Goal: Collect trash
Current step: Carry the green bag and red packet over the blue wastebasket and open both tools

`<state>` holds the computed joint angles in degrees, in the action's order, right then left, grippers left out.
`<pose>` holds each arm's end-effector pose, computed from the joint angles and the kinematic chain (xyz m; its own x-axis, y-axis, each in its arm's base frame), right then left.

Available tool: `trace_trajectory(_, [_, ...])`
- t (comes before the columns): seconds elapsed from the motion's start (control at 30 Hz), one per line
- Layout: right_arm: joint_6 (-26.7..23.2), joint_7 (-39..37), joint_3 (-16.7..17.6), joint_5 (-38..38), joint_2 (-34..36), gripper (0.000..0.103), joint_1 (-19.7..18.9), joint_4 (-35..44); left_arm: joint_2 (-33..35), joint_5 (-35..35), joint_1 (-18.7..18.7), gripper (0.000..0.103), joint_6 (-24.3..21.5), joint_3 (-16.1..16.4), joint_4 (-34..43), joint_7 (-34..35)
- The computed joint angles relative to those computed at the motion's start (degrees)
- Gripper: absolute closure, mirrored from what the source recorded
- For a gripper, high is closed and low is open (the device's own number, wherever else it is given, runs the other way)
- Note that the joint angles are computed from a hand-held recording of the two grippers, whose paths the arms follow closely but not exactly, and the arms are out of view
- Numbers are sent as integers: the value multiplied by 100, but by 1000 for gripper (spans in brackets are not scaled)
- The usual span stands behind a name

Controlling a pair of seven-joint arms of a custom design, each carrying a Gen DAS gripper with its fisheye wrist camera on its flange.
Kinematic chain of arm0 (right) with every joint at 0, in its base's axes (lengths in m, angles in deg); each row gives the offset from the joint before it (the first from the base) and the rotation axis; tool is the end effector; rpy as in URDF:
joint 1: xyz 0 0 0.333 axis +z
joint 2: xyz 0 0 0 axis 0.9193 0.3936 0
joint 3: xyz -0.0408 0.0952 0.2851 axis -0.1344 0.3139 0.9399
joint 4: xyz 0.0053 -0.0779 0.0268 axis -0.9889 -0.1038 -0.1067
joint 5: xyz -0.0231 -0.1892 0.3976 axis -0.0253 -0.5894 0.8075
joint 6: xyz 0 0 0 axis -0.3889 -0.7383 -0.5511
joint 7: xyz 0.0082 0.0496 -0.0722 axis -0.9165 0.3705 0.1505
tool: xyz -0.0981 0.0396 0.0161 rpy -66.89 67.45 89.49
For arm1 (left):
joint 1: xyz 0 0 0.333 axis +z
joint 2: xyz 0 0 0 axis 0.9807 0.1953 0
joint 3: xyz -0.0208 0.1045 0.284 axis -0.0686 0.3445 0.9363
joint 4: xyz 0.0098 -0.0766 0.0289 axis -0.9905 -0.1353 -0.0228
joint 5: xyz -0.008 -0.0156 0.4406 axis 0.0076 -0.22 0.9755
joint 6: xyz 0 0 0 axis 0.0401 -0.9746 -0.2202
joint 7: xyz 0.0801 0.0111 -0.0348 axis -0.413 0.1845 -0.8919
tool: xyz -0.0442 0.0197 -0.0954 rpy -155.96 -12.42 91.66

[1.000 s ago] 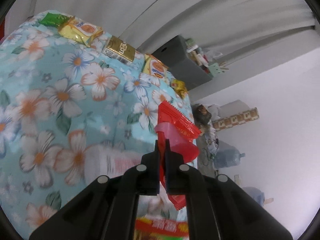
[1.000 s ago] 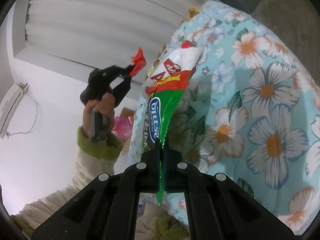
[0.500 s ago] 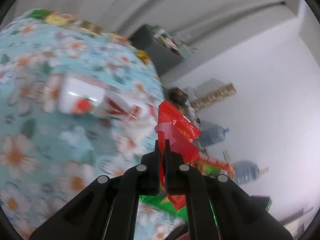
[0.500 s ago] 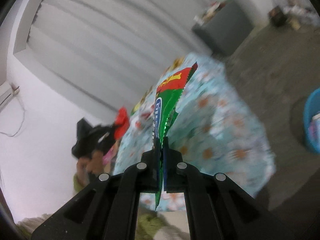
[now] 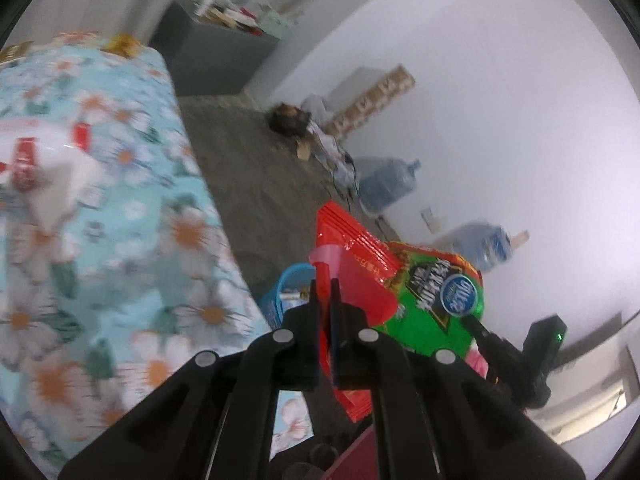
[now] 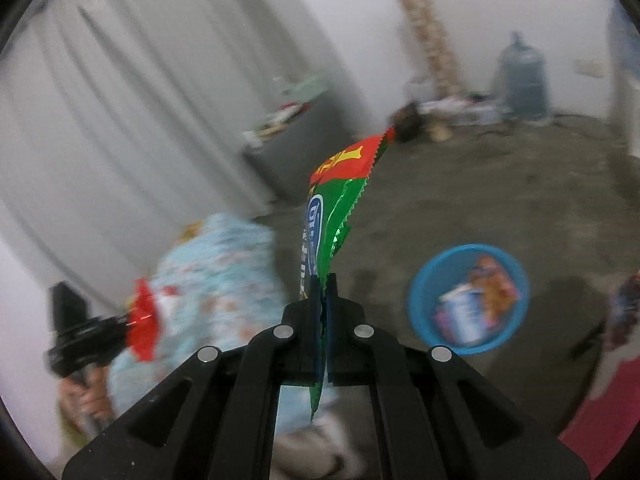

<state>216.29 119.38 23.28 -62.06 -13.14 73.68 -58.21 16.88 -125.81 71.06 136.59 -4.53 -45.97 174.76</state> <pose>0.4421 0.1077 0.7888 -0.2762 -0.8549 -0.4392 -0.5720 0.5135 -0.6397 0.5567 -0.2079 0.8124 -0.2982 -0.6785 0.6714 -0.8845 -0.0680 -0.4615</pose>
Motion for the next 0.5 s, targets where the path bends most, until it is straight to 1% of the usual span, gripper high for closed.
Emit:
trace_trajectory(0.07, [-153,90,18,-142,110,102,-126,-24,141,108,-75,100,-60,-88,110,-12])
trace_trajectory(0.23, [-323,25,-247,-50,440,102,-205,-209,497,383,-169,100,-189,-241,407,-101])
trace_trajectory(0.3, [-298,10,-289,-87,628,102,-265,-226,581,489,-179,100,-219,-289,470,-143])
trace_trajectory(0.37, [-143,-27,-336,-156,800,102,-323,-293,693,579,-195,100,-254,-332,550,-207])
trace_trajectory(0.4, [-60,-31,-356,-141,852,101,-329,-342,754,623,-202,100,-272,-352,596,-238])
trace_trajectory(0.43, [35,-67,-405,-84,891,97,-325,-409,787,647,-203,100,-284,-369,614,-257])
trace_trajectory(0.47, [146,-109,-467,12,985,97,-318,-464,827,676,-208,100,-290,-387,636,-285])
trace_trajectory(0.5, [137,-104,-494,70,998,94,-329,-509,890,731,-239,100,-251,-422,665,-339])
